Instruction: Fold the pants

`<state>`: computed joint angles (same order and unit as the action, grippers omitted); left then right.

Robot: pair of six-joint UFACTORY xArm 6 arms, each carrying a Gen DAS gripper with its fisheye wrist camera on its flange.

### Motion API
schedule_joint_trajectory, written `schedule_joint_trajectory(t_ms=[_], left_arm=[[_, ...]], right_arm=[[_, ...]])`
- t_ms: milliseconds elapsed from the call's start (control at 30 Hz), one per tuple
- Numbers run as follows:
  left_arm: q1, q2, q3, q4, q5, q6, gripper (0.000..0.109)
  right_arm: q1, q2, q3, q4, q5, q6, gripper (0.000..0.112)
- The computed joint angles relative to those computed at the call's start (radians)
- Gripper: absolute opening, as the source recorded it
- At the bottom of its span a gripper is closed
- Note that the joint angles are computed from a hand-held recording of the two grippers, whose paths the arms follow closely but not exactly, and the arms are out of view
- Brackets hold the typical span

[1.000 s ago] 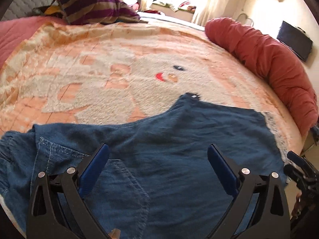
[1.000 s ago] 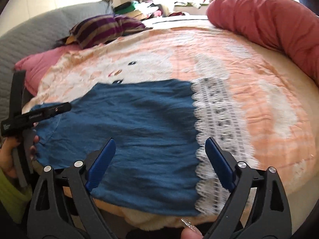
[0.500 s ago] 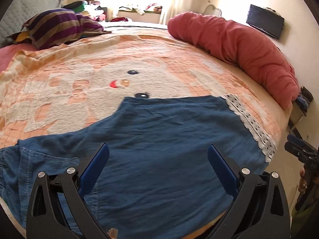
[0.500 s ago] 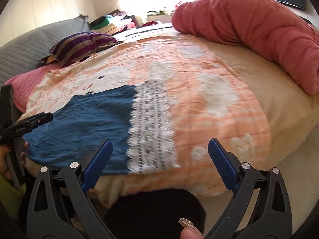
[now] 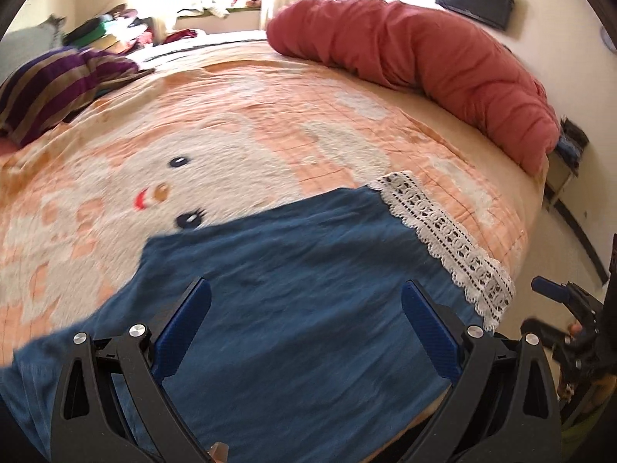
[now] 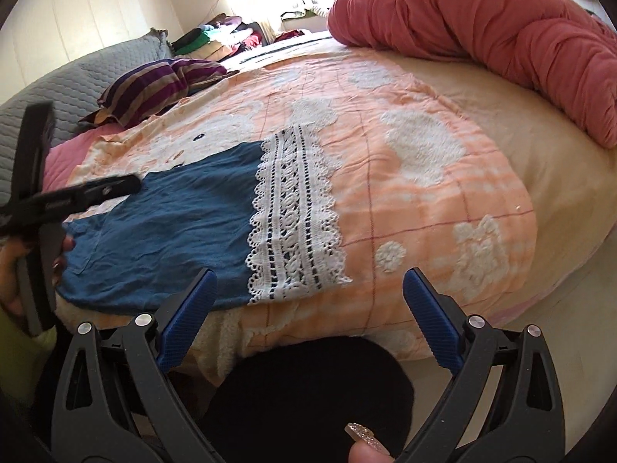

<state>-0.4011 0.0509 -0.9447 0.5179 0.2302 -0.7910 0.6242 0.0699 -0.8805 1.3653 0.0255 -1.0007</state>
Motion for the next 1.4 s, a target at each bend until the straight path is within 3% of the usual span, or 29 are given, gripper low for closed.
schedule_joint_trajectory(t_ms=[233, 400, 533, 600, 767, 900, 967, 1000, 1067, 1133, 1233, 1400], left_arm=[[-0.033, 0.185, -0.222, -0.327, 0.097, 0.389, 0.098], [-0.035, 0.306, -0.397, -0.162, 0.181, 0.351, 0.098], [-0.032, 0.399, -0.509, -0.322, 0.199, 0.525, 0.098], [-0.03, 0.436, -0.555, -0.335, 0.212, 0.537, 0.098], [-0.018, 0.524, -0.657, -0.541, 0.253, 0.675, 0.098], [-0.019, 0.559, -0.688, -0.588, 0.247, 0.744, 0.097], [-0.022, 0.57, -0.698, -0.639, 0.246, 0.792, 0.094], [-0.023, 0.576, -0.703, -0.673, 0.249, 0.818, 0.089], [-0.025, 0.585, -0.715, -0.818, 0.259, 0.922, 0.065], [-0.029, 0.585, -0.715, -0.854, 0.264, 0.961, 0.058], [-0.031, 0.581, -0.709, -0.88, 0.258, 1.0, 0.055], [-0.021, 0.595, -0.725, -0.977, 0.282, 1.079, 0.064]], right_arm=[[-0.009, 0.031, -0.031, 0.032, 0.041, 0.005, 0.091], [-0.012, 0.054, -0.053, 0.027, 0.057, 0.024, 0.091], [-0.017, 0.073, -0.07, 0.032, 0.068, 0.037, 0.091], [-0.024, 0.082, -0.078, 0.042, 0.079, 0.04, 0.091], [-0.04, 0.097, -0.093, 0.067, 0.117, 0.029, 0.091], [-0.041, 0.116, -0.108, 0.072, 0.13, 0.034, 0.091], [-0.038, 0.126, -0.117, 0.09, 0.131, 0.027, 0.084], [-0.036, 0.131, -0.122, 0.086, 0.128, 0.032, 0.08], [-0.031, 0.131, -0.124, 0.1, 0.118, 0.011, 0.061], [-0.027, 0.122, -0.127, 0.162, 0.112, -0.059, 0.056], [-0.045, 0.119, -0.143, 0.29, 0.148, -0.17, 0.053], [-0.066, 0.143, -0.17, 0.309, 0.212, -0.18, 0.053]])
